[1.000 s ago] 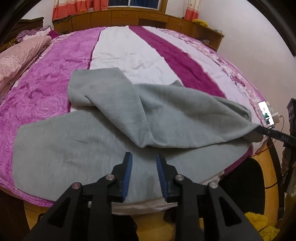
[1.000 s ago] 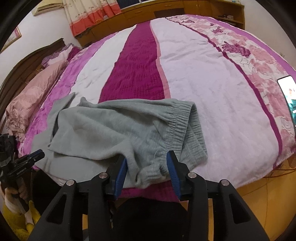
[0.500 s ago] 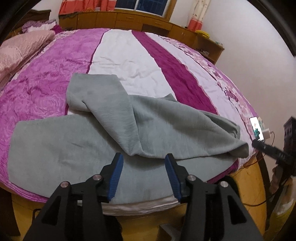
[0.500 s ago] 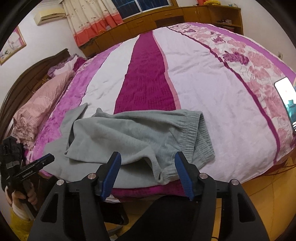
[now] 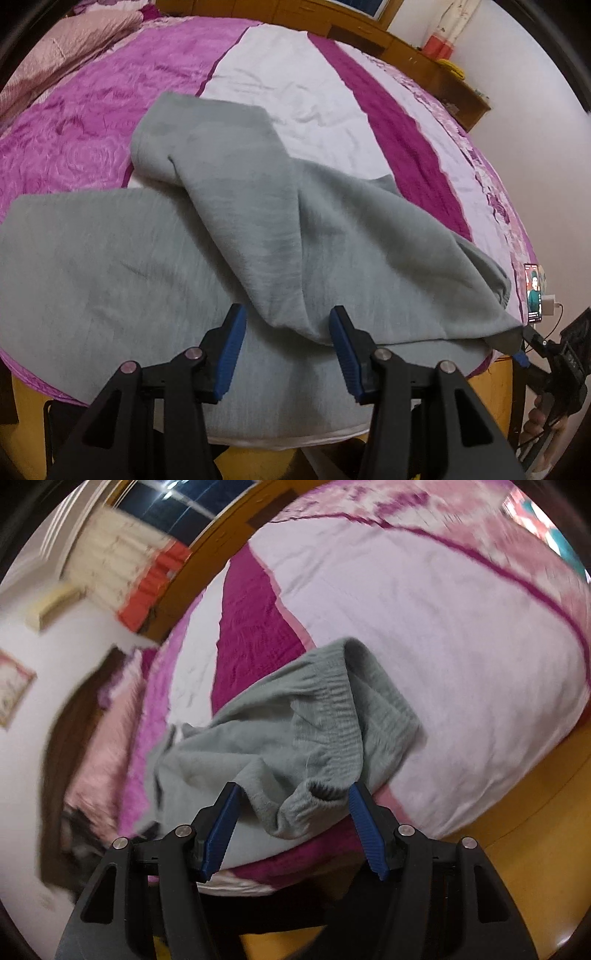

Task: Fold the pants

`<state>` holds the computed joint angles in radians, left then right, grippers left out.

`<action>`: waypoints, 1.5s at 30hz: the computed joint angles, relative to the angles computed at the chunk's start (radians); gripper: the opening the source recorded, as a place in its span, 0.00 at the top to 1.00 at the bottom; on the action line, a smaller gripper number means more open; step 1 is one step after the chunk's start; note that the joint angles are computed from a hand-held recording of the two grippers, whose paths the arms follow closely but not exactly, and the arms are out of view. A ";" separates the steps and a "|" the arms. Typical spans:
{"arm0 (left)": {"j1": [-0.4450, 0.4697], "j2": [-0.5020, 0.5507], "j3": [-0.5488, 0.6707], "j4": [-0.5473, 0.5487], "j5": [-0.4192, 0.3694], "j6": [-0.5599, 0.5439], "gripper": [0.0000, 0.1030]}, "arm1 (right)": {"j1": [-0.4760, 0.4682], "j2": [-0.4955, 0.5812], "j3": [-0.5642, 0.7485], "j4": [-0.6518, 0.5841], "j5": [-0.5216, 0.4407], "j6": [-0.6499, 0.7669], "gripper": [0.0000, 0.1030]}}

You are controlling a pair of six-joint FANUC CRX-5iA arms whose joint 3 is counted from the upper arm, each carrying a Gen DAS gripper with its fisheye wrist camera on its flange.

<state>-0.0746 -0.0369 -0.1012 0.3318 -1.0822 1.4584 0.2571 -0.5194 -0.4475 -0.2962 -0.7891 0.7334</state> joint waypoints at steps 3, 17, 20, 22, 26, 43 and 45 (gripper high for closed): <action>0.001 0.007 0.005 0.000 -0.001 0.018 0.52 | -0.081 0.014 0.020 -0.153 0.003 0.045 0.47; -0.017 0.032 0.031 0.029 -0.004 0.011 0.53 | -0.188 0.083 0.057 -0.334 -0.063 0.044 0.47; -0.037 0.054 0.073 -0.038 -0.031 0.042 0.53 | -0.178 0.079 0.061 -0.312 -0.055 0.028 0.47; -0.037 0.069 0.081 -0.048 -0.040 0.071 0.53 | -0.175 0.083 0.063 -0.298 -0.048 0.015 0.47; -0.024 0.083 0.068 -0.039 -0.023 0.072 0.76 | -0.175 0.106 0.074 -0.283 -0.059 -0.012 0.47; 0.048 -0.063 -0.028 0.120 0.021 -0.084 0.95 | -0.153 0.203 0.232 0.018 -0.130 0.040 0.95; 0.036 -0.091 -0.043 0.082 0.011 -0.085 0.95 | -0.148 0.205 0.240 0.063 -0.124 0.058 0.95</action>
<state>-0.0382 -0.1281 -0.1446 0.4133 -1.0709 1.3731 0.1090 -0.3140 -0.2070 -0.2329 -0.9130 0.7913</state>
